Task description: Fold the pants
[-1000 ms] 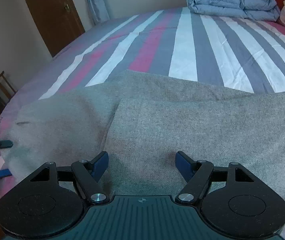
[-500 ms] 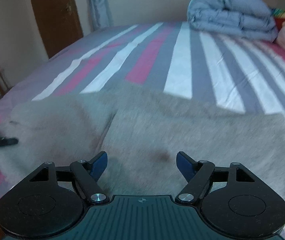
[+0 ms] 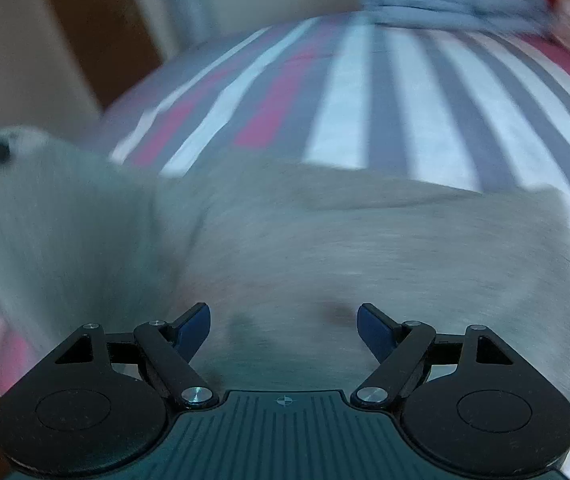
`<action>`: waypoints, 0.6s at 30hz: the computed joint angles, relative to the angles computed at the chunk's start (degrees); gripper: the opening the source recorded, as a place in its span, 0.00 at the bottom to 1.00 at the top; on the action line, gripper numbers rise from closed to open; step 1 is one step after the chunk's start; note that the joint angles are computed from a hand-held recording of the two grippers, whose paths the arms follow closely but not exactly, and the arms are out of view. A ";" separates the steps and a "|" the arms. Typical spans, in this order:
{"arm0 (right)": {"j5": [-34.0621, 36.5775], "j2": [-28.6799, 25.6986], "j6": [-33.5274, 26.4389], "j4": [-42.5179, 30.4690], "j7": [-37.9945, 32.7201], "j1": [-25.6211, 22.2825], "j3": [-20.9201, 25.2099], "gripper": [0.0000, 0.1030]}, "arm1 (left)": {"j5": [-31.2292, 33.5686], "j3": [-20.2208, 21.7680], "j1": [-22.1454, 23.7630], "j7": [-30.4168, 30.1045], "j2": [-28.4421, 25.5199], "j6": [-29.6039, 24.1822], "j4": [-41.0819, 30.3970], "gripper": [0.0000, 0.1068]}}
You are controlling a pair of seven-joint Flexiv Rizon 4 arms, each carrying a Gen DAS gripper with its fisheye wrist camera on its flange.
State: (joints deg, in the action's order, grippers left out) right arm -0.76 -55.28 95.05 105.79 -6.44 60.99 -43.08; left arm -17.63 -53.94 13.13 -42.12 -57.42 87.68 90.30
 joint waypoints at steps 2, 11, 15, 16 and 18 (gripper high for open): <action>3.33 1.12 2.73 5.75 1.10 3.05 -2.86 0.78 | 1.32 1.51 -2.21 0.92 1.24 -1.56 2.13 0.08; 18.06 8.45 25.68 19.08 -0.99 -2.68 6.54 0.83 | 5.51 18.67 -17.29 3.37 6.91 0.17 7.63 0.21; 17.17 8.83 33.58 17.18 -1.13 -11.31 16.69 0.88 | 5.44 15.21 -13.51 4.49 8.78 0.26 10.56 0.44; 17.29 8.70 33.54 16.19 -1.08 -12.43 17.98 0.88 | 5.24 14.01 -11.99 4.50 9.15 1.23 11.68 0.50; 17.79 8.21 34.86 14.75 -0.99 -14.92 20.72 0.88 | 5.89 11.59 -9.24 4.10 9.10 4.60 13.24 0.56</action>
